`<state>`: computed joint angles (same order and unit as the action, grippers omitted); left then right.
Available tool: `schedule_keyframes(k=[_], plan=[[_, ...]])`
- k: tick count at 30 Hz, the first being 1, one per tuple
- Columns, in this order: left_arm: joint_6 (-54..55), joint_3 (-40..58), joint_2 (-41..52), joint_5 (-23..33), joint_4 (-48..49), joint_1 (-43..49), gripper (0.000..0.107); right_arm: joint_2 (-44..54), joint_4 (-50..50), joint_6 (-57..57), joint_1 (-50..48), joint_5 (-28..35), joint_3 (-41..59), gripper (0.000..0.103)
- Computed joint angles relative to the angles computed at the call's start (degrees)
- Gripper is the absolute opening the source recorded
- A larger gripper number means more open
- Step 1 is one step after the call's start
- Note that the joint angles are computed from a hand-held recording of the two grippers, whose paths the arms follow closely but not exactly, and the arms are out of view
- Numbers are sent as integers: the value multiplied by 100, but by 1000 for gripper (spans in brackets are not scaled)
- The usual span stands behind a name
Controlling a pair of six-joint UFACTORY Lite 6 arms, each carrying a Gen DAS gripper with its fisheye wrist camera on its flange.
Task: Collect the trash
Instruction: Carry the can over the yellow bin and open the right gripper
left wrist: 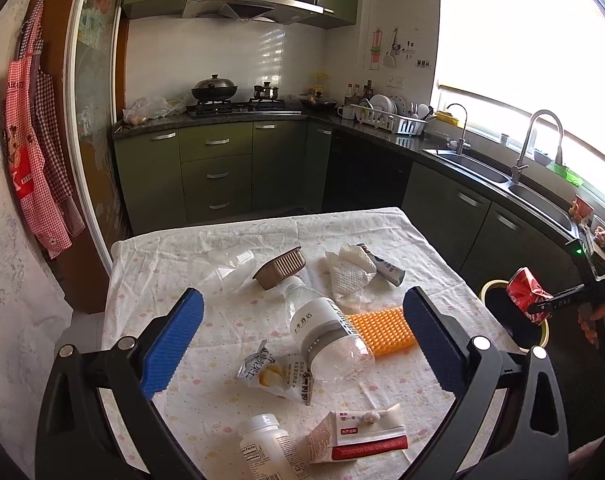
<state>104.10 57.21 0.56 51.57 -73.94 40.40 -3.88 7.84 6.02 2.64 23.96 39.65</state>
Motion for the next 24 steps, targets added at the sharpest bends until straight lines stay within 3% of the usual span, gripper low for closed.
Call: schedule_keyframes(k=[8, 12, 19, 24], plan=[[86, -494, -471, -17, 232, -176, 98, 588, 269, -623, -488, -160, -124, 68], [31, -558, -492, 77, 325, -191, 98, 410, 624, -978, -780, -249, -262, 78], [78, -802, -655, 295, 473, 26, 98, -646, 902, -1203, -891, -206, -863, 78], [324, -1246, -919, 196, 472, 158, 98, -1759, 576, -312, -232, -203, -1452, 78]])
